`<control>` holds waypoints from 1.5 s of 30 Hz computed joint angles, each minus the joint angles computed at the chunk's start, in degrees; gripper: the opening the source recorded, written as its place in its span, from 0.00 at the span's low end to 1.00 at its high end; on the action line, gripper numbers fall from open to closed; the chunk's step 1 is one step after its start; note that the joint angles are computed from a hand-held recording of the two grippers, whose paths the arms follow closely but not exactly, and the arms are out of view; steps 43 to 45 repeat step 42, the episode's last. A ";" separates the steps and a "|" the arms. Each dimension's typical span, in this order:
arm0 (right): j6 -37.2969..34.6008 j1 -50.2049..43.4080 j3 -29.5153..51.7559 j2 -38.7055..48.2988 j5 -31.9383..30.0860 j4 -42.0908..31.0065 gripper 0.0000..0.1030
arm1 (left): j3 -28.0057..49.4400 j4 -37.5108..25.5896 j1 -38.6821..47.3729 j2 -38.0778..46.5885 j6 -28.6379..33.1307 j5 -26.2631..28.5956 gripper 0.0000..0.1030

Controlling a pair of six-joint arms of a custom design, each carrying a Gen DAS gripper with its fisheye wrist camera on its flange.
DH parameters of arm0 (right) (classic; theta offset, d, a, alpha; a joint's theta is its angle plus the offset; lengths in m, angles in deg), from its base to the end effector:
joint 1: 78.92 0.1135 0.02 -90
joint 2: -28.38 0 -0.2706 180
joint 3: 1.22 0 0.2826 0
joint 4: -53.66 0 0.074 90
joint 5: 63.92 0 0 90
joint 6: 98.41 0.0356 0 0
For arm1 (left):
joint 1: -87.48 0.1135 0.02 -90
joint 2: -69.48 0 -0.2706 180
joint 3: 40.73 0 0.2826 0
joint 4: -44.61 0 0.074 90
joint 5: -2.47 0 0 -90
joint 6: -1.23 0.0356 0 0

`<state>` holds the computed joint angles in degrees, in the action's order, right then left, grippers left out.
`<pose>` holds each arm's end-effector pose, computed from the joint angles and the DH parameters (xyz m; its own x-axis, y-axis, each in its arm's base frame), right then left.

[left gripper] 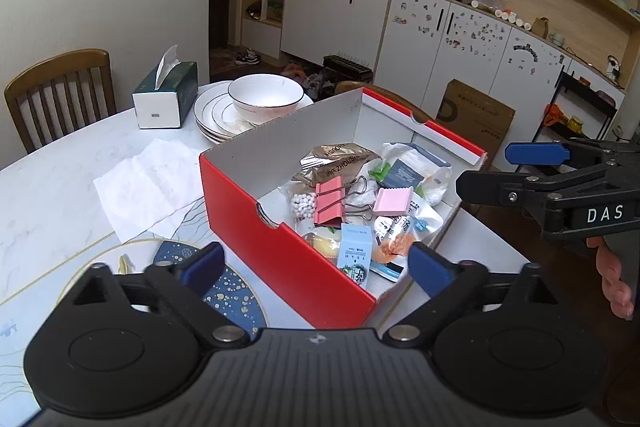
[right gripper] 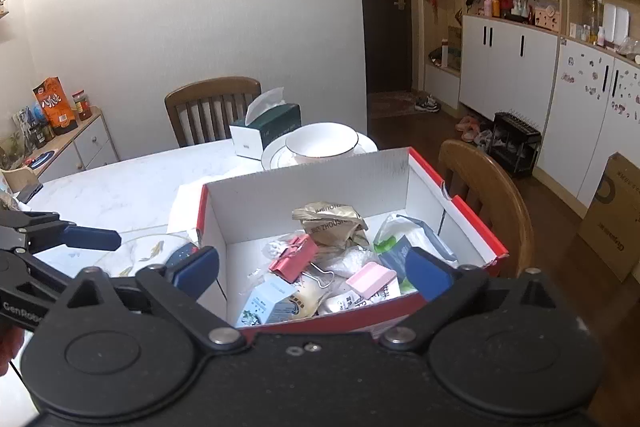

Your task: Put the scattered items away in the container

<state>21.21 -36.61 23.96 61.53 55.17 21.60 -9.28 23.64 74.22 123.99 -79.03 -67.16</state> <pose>0.1254 0.0907 0.1547 -0.5682 0.0669 -0.8202 -0.0369 0.9936 0.1066 0.1919 -0.0580 0.1485 -0.5892 0.3018 -0.7495 0.5665 0.8158 -0.1168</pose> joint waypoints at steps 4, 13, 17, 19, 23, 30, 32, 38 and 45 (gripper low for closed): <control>3.91 4.76 0.21 -0.79 4.66 -2.16 0.99 | -0.97 -2.32 1.06 -3.63 1.17 1.85 0.97; 11.86 12.87 1.08 -1.25 12.79 -7.93 0.99 | -2.78 -6.71 2.39 -11.50 3.78 5.01 0.97; 15.01 15.53 1.49 -0.75 15.11 -9.98 0.99 | -3.10 -8.25 3.03 -12.86 4.63 5.87 0.97; 16.27 16.62 1.75 -0.25 15.92 -10.52 0.99 | -3.14 -8.54 3.52 -12.73 5.36 6.70 0.97; 18.00 17.82 1.81 0.15 16.90 -11.05 0.99 | -3.59 -9.02 3.52 -13.54 5.76 6.90 0.97; 19.29 18.28 1.51 0.50 17.07 -10.88 0.99 | -3.85 -8.83 4.58 -13.04 5.85 8.00 0.97; 19.59 18.45 1.54 0.90 17.06 -10.74 0.99 | -3.85 -8.88 4.70 -12.88 5.89 8.04 0.97; 19.71 18.02 1.48 1.42 16.48 -9.87 0.99 | -4.12 -8.34 4.61 -12.80 6.29 7.60 0.97; 20.08 18.41 1.61 1.88 16.67 -9.98 0.99 | -3.85 -8.34 5.31 -12.03 6.39 8.57 0.97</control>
